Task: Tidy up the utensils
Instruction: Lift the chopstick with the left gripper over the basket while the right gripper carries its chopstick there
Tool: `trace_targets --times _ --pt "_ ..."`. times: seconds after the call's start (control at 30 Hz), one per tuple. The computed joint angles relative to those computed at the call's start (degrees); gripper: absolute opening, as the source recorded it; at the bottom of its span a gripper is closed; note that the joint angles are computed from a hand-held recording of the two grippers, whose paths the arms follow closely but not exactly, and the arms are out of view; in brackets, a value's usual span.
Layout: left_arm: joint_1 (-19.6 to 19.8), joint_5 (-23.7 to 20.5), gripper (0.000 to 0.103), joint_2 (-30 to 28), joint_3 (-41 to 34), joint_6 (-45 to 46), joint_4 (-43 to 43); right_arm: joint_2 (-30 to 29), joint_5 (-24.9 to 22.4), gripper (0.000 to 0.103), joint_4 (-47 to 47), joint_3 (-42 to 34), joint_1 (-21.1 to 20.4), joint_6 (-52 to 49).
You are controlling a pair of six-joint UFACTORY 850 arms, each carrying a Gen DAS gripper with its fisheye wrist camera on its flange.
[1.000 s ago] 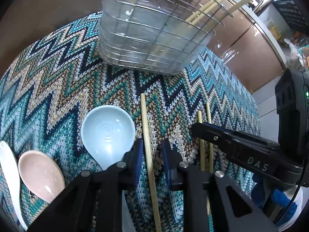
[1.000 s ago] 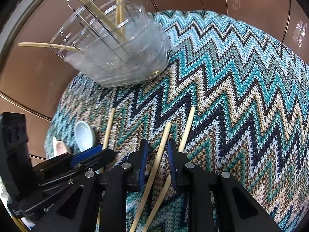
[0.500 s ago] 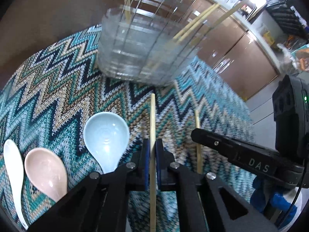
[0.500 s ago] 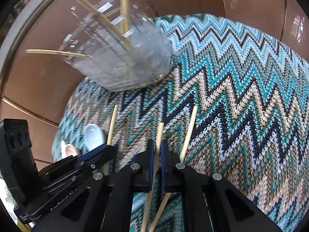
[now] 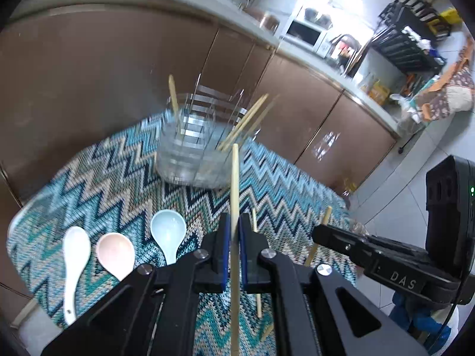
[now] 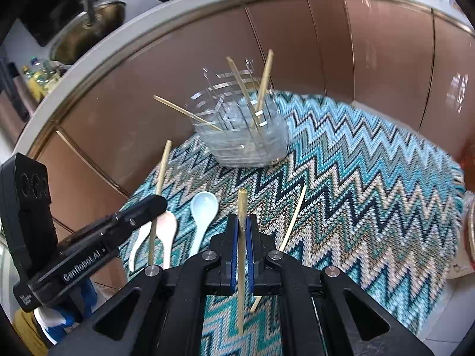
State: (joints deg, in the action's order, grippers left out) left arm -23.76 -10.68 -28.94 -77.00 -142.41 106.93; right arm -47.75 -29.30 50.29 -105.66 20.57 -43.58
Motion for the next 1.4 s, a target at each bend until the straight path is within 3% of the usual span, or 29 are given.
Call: trace_targets --times 0.17,0.43,0.77,0.93,1.1,1.4 --pt "-3.25 -6.57 0.005 5.83 4.60 -3.44 3.51 9.52 4.58 0.005 10.58 11.98 0.17 -12.17" --pt "-8.32 -15.93 0.005 14.79 9.96 -3.66 4.72 22.40 8.80 0.005 27.35 24.87 0.72 -30.29" --pt "-13.52 -25.53 0.005 20.43 11.31 0.47 4.67 34.48 9.11 0.005 52.07 34.26 1.36 -57.22" --pt "-13.59 -27.69 0.005 21.30 10.85 -0.24 6.37 36.03 6.61 0.005 62.16 35.08 1.22 -67.61" --pt "-11.31 -26.20 0.005 20.43 8.93 -2.60 9.11 34.99 4.79 0.005 67.74 33.13 1.27 -73.80" --pt "-5.70 -24.95 0.005 13.36 1.49 -7.24 15.91 26.33 1.43 0.005 72.14 22.73 1.10 -78.33"
